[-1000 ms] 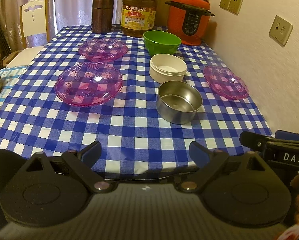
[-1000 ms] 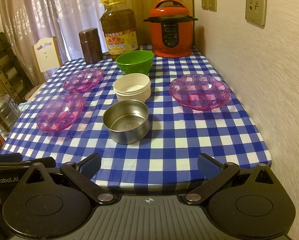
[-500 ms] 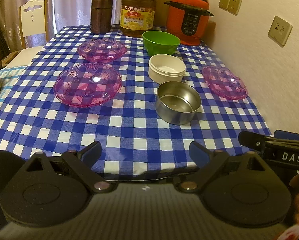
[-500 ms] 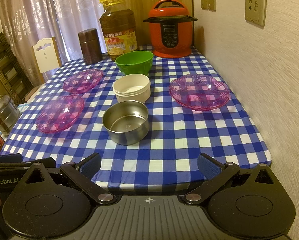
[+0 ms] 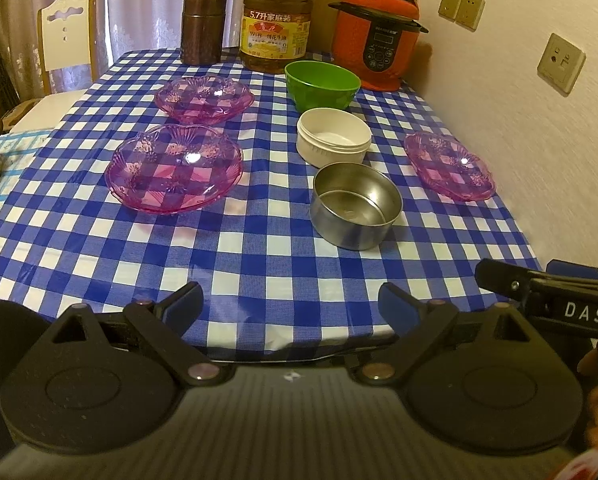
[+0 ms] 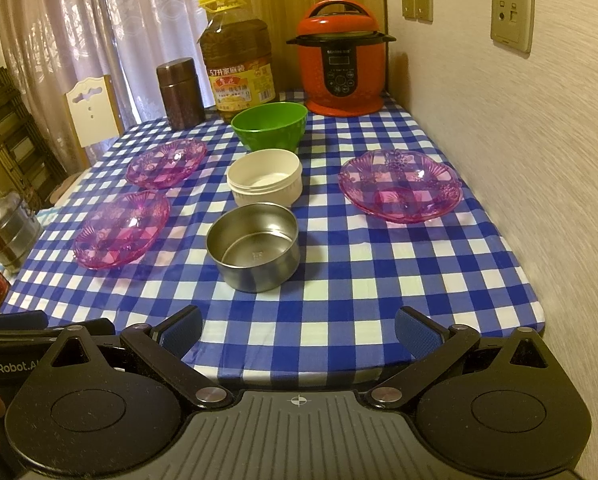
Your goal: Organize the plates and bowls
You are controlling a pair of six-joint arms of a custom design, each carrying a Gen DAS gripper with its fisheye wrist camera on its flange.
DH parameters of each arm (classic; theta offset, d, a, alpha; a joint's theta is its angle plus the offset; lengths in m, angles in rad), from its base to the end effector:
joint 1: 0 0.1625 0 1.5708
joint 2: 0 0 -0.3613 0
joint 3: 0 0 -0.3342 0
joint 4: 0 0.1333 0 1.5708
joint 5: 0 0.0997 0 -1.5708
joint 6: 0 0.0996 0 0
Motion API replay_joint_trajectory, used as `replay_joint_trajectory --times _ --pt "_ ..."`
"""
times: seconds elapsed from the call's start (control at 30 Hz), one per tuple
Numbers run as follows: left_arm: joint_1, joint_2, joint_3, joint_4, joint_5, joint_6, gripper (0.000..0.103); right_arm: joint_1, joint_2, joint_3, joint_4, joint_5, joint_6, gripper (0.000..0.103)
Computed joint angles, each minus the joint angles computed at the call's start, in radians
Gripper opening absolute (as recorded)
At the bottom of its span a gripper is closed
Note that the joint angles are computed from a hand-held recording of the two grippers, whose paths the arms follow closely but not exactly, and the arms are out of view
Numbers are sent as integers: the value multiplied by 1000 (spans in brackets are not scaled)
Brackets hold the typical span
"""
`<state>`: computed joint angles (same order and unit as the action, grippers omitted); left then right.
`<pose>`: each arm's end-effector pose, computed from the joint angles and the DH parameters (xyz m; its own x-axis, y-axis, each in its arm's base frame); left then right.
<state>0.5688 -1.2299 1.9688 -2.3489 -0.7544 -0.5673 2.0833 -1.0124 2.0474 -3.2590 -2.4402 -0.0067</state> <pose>-0.2852 -0.4267 0.2137 -0.7838 0.1845 -0.5930 0.4989 0.7557 -0.4243 0.2854 -0.3905 0.1911 -0.7874 0.0836 0.6107 -0.3947 0.6927 -0.6037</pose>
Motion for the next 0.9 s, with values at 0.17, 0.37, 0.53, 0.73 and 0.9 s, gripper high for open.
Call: replay_joint_trajectory --times 0.17,0.37,0.53,0.73,0.9 --pt "21 1 -17 -22 -13 15 93 -2 16 -29 0 20 -11 102" --pt "87 -7 -63 -36 4 77 92 -17 65 -92 -41 94 -48 102" --pt "161 -7 -129 -79 25 187 92 -34 133 -184 -42 165 -84 102" --pt "262 29 -251 -118 13 357 90 -49 254 -345 -4 238 -85 102" --pt "346 86 -371 -101 -30 468 85 -70 351 -484 57 287 -65 87"
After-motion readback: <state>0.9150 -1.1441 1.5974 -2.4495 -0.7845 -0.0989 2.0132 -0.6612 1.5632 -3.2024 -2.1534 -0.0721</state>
